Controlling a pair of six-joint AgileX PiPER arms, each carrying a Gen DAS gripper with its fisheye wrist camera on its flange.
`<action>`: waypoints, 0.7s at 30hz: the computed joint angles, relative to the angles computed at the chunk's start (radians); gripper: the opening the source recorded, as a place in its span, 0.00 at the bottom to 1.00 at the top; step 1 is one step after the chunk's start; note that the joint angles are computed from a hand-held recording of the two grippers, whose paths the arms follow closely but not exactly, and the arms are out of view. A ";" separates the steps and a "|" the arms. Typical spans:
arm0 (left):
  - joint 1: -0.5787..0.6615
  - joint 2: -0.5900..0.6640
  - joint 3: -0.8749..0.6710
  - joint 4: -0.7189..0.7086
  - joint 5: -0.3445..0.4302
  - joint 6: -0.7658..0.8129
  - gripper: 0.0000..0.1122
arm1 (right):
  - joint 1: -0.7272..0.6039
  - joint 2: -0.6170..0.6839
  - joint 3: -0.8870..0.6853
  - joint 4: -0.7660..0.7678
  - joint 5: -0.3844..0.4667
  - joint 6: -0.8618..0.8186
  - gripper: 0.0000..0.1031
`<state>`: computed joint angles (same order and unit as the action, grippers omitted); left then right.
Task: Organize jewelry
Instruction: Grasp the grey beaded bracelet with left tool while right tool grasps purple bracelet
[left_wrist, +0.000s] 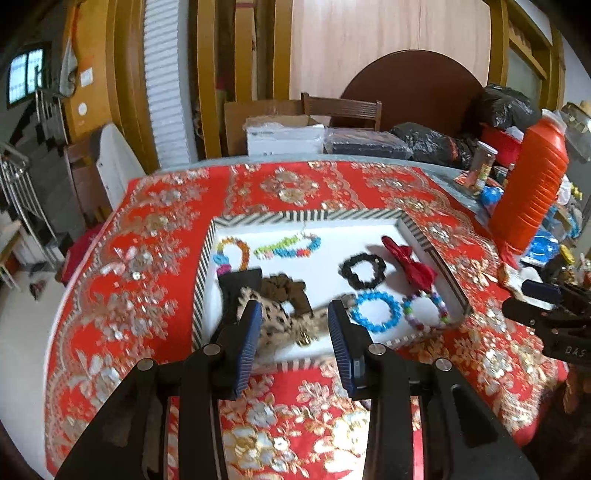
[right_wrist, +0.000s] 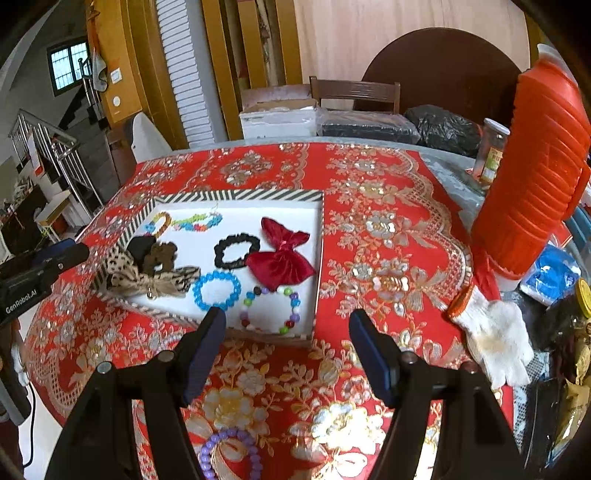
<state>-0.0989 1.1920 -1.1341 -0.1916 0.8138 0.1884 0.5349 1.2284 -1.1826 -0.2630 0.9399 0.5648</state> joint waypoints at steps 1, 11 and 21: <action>0.020 -0.003 0.005 -0.038 0.015 0.032 0.32 | 0.003 -0.009 0.010 0.010 0.002 -0.006 0.70; 0.039 0.058 0.120 -0.297 0.144 0.213 0.32 | 0.035 -0.099 0.213 0.198 0.053 -0.127 0.69; -0.102 0.157 0.157 -0.197 0.017 0.058 0.32 | 0.165 -0.047 0.282 0.084 0.043 -0.066 0.31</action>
